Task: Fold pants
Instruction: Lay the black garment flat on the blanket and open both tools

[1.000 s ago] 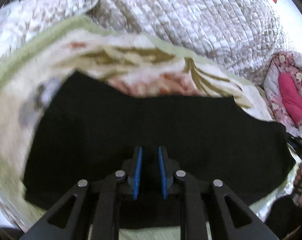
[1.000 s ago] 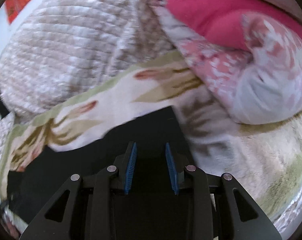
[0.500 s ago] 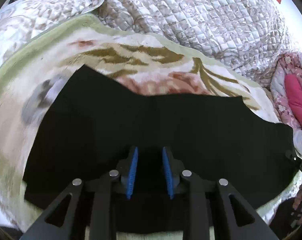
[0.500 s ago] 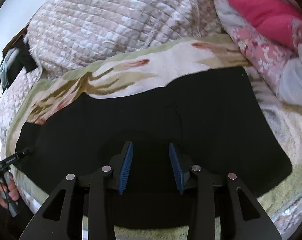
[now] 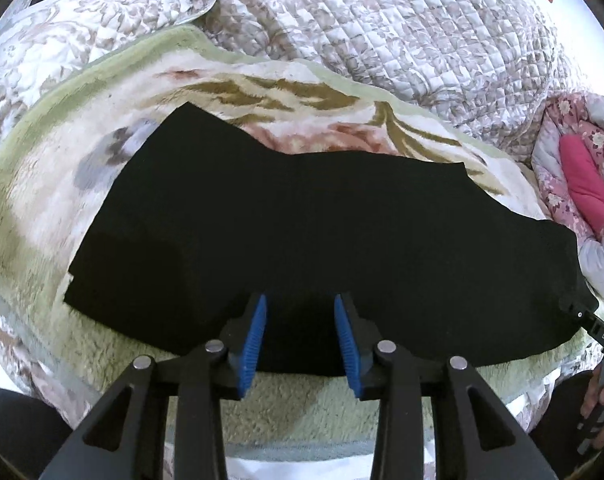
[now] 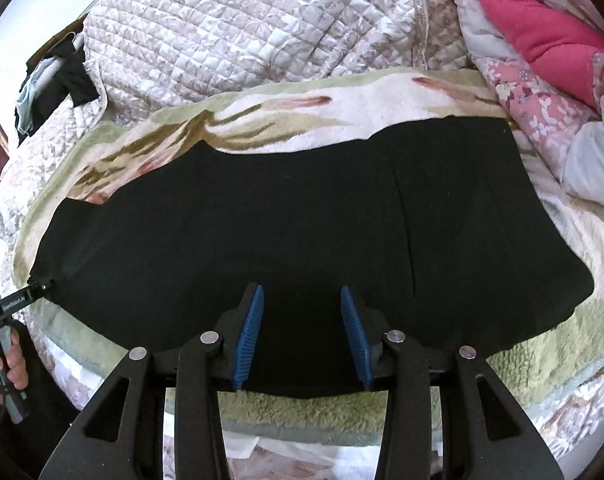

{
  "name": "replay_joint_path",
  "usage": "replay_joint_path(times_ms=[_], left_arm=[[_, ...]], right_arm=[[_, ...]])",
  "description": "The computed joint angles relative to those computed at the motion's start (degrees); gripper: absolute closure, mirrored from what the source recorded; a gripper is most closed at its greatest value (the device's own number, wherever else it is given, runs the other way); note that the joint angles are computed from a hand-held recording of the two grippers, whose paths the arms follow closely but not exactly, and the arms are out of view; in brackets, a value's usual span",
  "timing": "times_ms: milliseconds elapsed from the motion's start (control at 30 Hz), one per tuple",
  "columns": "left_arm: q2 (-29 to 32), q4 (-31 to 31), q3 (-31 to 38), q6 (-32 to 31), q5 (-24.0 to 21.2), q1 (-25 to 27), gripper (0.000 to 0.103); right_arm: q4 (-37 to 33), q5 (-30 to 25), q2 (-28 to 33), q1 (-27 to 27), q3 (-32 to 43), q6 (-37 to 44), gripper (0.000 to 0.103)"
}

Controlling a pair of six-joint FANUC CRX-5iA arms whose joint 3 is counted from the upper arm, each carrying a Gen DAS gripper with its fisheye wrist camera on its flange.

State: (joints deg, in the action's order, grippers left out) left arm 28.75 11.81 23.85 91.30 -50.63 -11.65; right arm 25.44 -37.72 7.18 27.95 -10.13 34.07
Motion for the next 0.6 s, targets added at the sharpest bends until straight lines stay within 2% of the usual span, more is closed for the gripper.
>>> replay_joint_path(times_ms=[300,467,600], left_arm=[[-0.7,-0.4,-0.4,1.6,-0.8,0.6,0.065],[-3.2,-0.4,-3.9,4.2,1.2,1.4,0.065],[-5.3,-0.9,-7.1,8.8,3.0,2.6,0.061]], right_arm=[[-2.2,0.0,0.0,0.1,0.6,1.4,0.060],[-2.4,0.0,0.0,0.1,0.8,1.7,0.060],[-2.7,0.3,0.2,0.1,1.0,1.8,0.059]])
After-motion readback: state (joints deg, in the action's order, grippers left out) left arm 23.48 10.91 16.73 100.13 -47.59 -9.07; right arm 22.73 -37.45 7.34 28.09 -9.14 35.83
